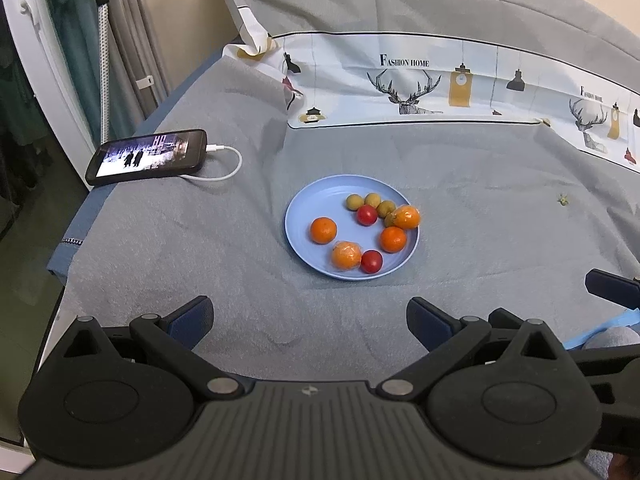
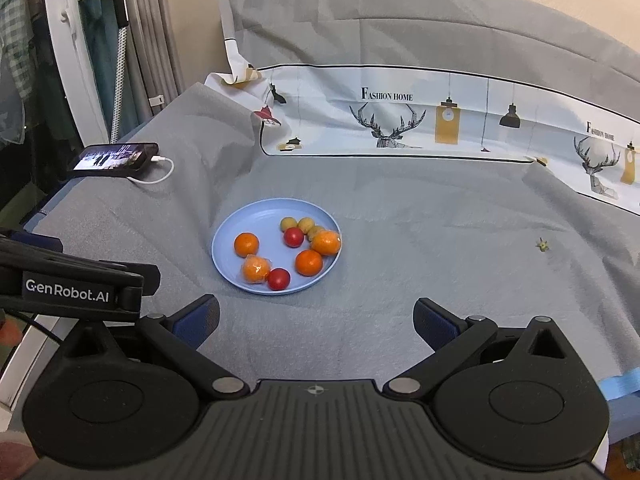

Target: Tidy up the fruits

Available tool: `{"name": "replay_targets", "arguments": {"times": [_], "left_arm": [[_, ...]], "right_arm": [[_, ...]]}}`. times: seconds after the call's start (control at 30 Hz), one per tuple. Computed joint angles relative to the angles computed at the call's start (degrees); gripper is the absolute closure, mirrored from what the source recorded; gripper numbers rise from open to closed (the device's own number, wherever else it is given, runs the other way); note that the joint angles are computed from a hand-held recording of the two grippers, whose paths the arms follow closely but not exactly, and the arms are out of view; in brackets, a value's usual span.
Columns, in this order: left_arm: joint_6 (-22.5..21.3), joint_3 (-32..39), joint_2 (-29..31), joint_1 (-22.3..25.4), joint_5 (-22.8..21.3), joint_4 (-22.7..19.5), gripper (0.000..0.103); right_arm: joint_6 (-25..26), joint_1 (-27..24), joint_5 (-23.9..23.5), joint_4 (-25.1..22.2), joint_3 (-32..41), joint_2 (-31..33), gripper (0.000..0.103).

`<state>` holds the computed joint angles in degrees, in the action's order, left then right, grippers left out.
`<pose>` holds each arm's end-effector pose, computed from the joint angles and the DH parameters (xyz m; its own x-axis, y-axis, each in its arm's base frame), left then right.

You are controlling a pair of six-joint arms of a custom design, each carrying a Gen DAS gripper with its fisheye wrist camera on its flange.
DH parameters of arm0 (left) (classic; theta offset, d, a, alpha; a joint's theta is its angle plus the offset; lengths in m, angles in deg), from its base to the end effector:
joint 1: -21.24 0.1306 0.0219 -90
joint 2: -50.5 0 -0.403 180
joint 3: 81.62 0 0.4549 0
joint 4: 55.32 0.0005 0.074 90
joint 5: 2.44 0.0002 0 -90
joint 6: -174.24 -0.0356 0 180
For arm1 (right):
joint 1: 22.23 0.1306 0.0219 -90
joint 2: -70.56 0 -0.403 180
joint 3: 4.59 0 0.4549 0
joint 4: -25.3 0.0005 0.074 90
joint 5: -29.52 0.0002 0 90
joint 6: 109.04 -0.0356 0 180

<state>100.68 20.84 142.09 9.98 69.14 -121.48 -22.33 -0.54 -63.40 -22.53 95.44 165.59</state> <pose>0.5327 -0.0951 0.5305 -0.7757 -0.1193 -0.6197 -0.2197 0.9716 0.0880 0.5483 0.2195 0.4971 -0.6538 -0.1984 -0.7302 -0.3669 0.9271 0.0767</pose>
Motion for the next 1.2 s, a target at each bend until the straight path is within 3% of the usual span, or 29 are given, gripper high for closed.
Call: {"name": "replay_targets", "arguments": {"times": [0.6, 0.87, 1.2], "left_arm": [[-0.3, 0.0, 0.2, 0.0, -2.4, 0.6, 0.0], [-0.8, 0.6, 1.0, -0.5, -6.0, 0.4, 0.0], [-0.5, 1.5, 1.8, -0.2, -5.7, -0.7, 0.0]], "right_arm": [[-0.1, 0.1, 1.3, -1.1, 1.4, 1.4, 0.001], [-0.7, -0.1, 1.1, -2.3, 2.5, 2.4, 0.001], [-1.3, -0.3, 1.6, -2.6, 3.1, 2.9, 0.001]]}}
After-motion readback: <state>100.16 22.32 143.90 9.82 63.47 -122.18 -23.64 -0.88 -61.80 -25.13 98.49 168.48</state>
